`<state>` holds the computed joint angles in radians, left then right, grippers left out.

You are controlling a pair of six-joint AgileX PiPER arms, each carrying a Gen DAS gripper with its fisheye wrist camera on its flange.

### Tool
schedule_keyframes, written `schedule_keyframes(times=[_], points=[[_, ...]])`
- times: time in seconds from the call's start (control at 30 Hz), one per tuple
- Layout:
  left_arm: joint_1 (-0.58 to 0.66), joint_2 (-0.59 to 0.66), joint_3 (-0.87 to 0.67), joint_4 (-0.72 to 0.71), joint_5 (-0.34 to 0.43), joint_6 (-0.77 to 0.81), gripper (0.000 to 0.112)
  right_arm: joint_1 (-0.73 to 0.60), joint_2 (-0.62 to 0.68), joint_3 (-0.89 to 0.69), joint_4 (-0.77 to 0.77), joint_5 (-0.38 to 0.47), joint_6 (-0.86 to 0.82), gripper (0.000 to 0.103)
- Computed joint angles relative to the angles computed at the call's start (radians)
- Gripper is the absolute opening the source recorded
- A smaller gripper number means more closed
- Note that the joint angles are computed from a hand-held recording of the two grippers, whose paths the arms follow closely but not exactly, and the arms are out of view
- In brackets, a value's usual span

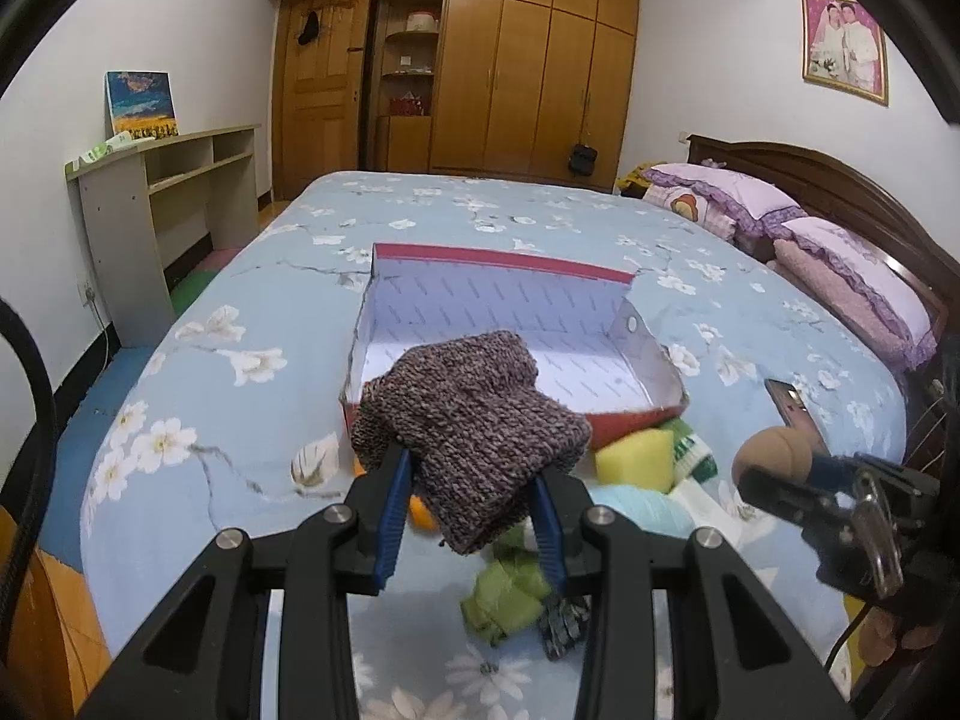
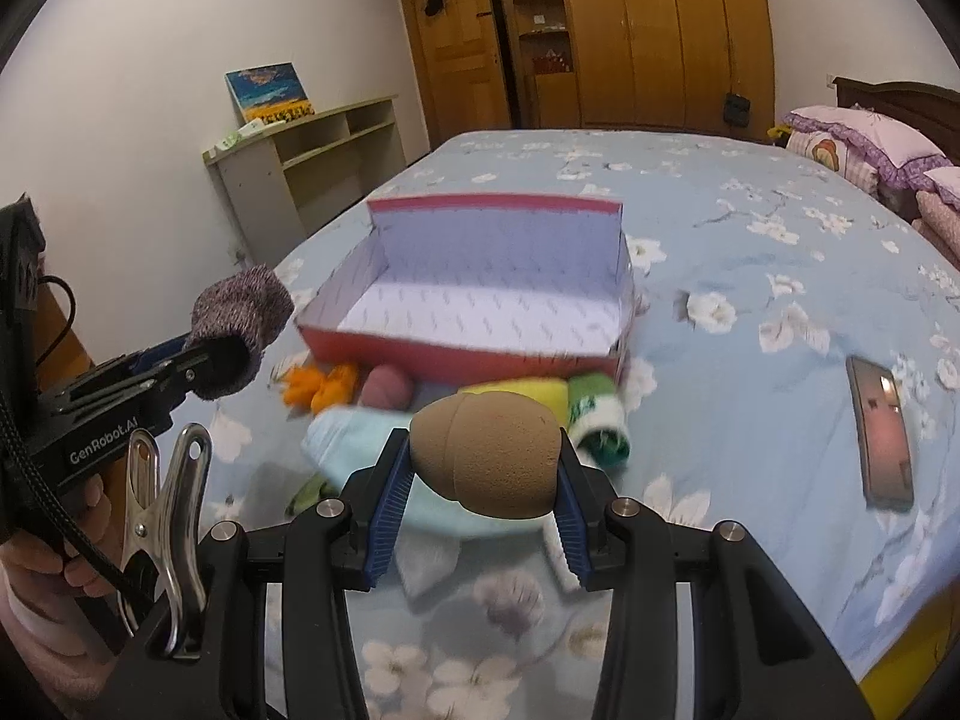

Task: Organize soft objects
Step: 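Carry the sock and tan sponge into the pink box and open both tools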

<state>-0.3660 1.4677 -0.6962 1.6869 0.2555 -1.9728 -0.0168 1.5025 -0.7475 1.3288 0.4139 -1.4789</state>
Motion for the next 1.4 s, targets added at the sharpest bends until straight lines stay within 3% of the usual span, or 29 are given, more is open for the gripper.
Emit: schedule_keyframes(times=[0.2,0.47,0.57,0.7,0.97,1.4], points=[[0.058,0.081,-0.098,-0.100,-0.073,0.122,0.038,0.013,0.110,-0.120,-0.038,-0.004,0.086,0.045],[0.078,0.187,-0.218,-0.268,-0.105,0.304,0.038,0.037,0.210,-0.246,-0.081,-0.022,0.164,0.045],[0.077,0.240,-0.280,-0.377,-0.088,0.423,0.038,0.043,0.248,-0.299,-0.103,-0.015,0.192,0.045],[0.093,0.317,-0.368,-0.663,-0.088,0.707,0.038,0.058,0.300,-0.358,-0.115,-0.027,0.212,0.045],[0.115,0.477,-0.549,-0.905,-0.060,0.944,0.038,0.069,0.433,-0.480,-0.103,-0.058,0.215,0.045],[0.100,0.654,-0.737,-1.000,0.062,1.025,0.038,0.072,0.559,-0.571,-0.151,-0.086,0.231,0.045]])
